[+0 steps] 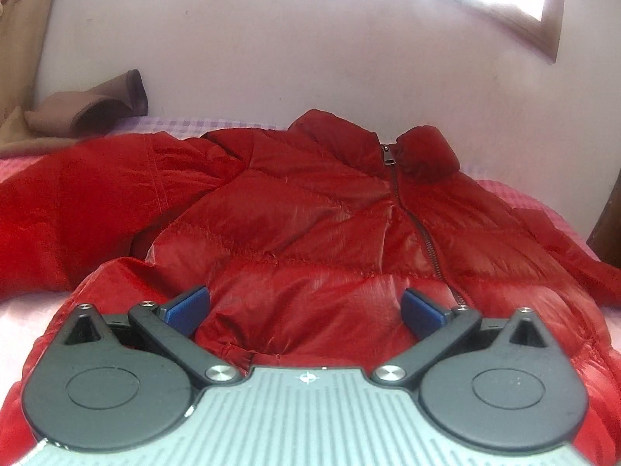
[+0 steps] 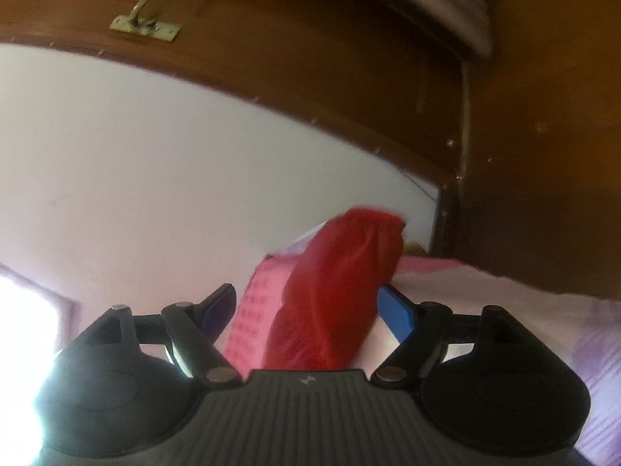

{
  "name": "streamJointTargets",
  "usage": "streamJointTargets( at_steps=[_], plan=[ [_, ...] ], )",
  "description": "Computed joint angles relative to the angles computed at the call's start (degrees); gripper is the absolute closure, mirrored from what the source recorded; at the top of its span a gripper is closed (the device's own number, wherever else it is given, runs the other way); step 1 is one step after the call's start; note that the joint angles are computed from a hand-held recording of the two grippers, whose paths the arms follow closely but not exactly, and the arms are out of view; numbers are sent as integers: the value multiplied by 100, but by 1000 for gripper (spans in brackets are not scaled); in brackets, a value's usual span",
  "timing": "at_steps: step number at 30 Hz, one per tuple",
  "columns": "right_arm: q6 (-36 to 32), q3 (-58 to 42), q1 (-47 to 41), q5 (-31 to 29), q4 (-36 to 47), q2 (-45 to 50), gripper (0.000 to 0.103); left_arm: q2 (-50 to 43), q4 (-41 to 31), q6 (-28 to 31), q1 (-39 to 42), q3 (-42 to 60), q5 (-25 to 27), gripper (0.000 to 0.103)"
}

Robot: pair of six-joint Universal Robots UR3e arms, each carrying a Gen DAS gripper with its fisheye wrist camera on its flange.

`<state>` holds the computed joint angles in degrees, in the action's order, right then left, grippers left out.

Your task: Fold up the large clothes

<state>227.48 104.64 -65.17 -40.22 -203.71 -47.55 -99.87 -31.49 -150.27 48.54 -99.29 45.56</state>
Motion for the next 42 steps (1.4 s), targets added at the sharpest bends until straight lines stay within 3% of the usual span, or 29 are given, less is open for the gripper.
streamJointTargets(
  at_steps=[2,7,8,9,10,11,13,15,17,20,26,29,35,39,42],
  plan=[
    [-700,-116,-1,-42,1030,-284,20,-10,-21,-17,10,13,-27,0],
    [-886,-963,180,-176,1814,157,21,-17,-49,-19,11,31,-29,0],
    [-757,-1032,254,-313,1567,305,28,-18,-58,-21,3,38,-16,0],
    [-751,-1140,280,-297,1348,452,44,-20,-77,-25,-6,51,2,0],
    [-974,-1227,346,-400,1459,434,76,-23,-89,-26,-11,61,11,0],
    [-1164,-1266,432,-544,1502,373,86,-27,-94,-29,-18,68,21,0],
    [-1206,-1193,492,-524,1315,271,95,-32,-95,-37,-24,72,26,0],
    [-1141,-1190,538,-485,1023,138,97,-34,-83,-81,-32,72,26,0],
    [-678,-1191,504,-50,530,-37,97,-33,-87,-103,-9,64,-22,0],
    [-621,-1360,718,366,573,-569,97,-26,-115,-119,70,32,-173,0],
    [-97,-2349,1981,779,530,-1055,97,407,-373,-187,628,-199,-912,0],
    [0,-3115,2911,625,741,-826,97,866,-628,-7,1073,-409,-1234,0],
    [-545,-4724,4768,20,1883,266,97,1427,-2669,1405,2079,-94,-1863,0],
    [-898,-5326,5645,-384,2513,964,97,1281,-3785,1993,2521,421,-1898,0],
    [-1570,-6006,6162,-936,3322,1484,98,1087,-3794,2098,2646,567,-1822,0]
  ],
)
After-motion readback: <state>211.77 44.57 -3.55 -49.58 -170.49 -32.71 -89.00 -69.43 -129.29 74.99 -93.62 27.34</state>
